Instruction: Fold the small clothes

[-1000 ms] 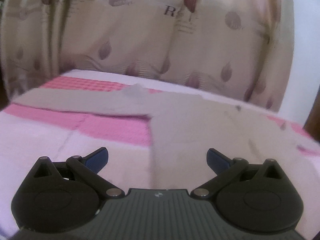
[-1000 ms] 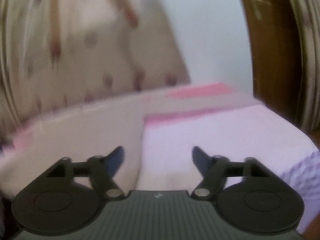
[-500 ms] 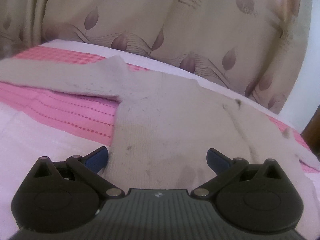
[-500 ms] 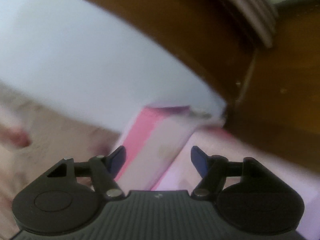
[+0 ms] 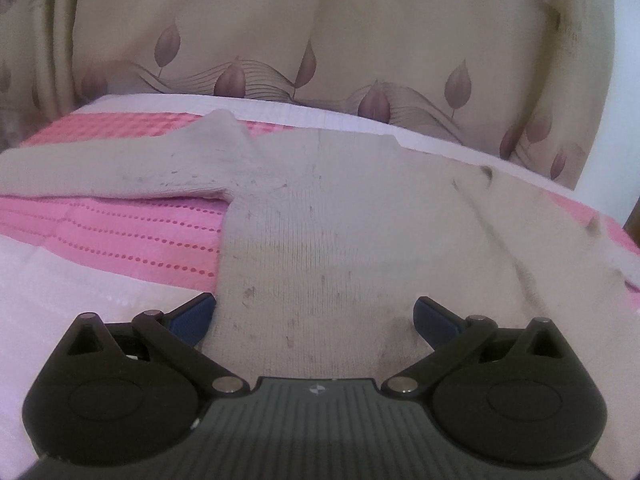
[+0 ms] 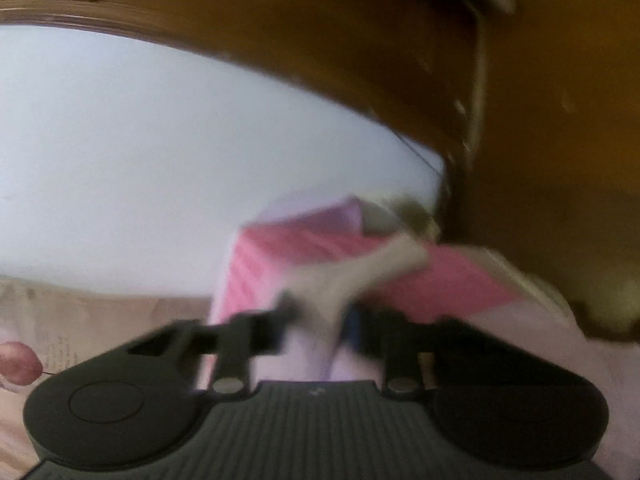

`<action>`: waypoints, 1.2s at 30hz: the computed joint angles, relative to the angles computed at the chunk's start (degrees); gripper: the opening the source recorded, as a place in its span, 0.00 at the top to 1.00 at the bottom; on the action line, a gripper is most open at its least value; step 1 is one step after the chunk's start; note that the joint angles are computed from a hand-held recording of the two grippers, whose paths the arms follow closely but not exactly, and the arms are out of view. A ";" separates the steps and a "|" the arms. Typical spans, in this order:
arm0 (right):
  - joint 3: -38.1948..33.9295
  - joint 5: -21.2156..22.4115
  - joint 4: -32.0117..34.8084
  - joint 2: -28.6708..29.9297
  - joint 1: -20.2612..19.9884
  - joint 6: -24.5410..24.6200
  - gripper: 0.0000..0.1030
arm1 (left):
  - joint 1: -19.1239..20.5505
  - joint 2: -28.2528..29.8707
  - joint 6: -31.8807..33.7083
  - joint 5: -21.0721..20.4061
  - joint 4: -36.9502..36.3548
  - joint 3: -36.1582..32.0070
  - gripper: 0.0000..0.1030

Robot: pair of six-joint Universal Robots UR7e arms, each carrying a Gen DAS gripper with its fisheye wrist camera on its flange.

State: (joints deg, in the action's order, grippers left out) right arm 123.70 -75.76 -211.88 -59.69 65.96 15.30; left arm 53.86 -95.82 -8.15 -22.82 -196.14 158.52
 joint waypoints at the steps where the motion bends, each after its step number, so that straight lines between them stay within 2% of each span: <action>1: -0.20 -1.17 -1.30 0.27 0.71 -0.92 0.89 | -0.02 0.12 -0.06 0.18 0.23 -0.06 0.00; 10: 0.95 -3.86 -7.34 -1.02 7.16 -2.29 0.91 | -0.02 -0.12 0.03 -0.48 -1.48 0.29 0.00; 16: -0.10 -6.42 -6.84 -1.08 16.53 -2.37 0.91 | 0.41 -0.72 0.95 -2.88 -5.94 1.01 0.00; 19: -2.48 -5.94 -6.07 1.48 21.82 -1.26 0.91 | 0.88 -1.27 1.35 -4.71 -8.69 1.45 0.00; 22: -5.78 -5.92 -5.14 5.54 27.72 -0.07 0.91 | 1.59 -1.74 1.77 -6.76 -11.43 1.79 0.00; 26: -11.30 -3.48 -4.57 13.04 34.29 5.00 0.91 | 3.02 -2.61 2.13 -10.15 -14.74 2.11 0.00; 32: -20.95 1.76 -2.34 28.01 40.52 12.52 0.91 | 5.05 -2.45 1.97 -13.95 -19.69 2.34 0.00; 36: -27.44 0.61 4.79 37.19 44.21 11.99 0.91 | 6.56 -2.18 2.23 -16.43 -21.59 2.12 0.00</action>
State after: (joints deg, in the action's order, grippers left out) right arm 96.26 -75.15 -207.09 -22.50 110.16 27.29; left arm 60.42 -98.00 -5.92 -39.25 -217.73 160.63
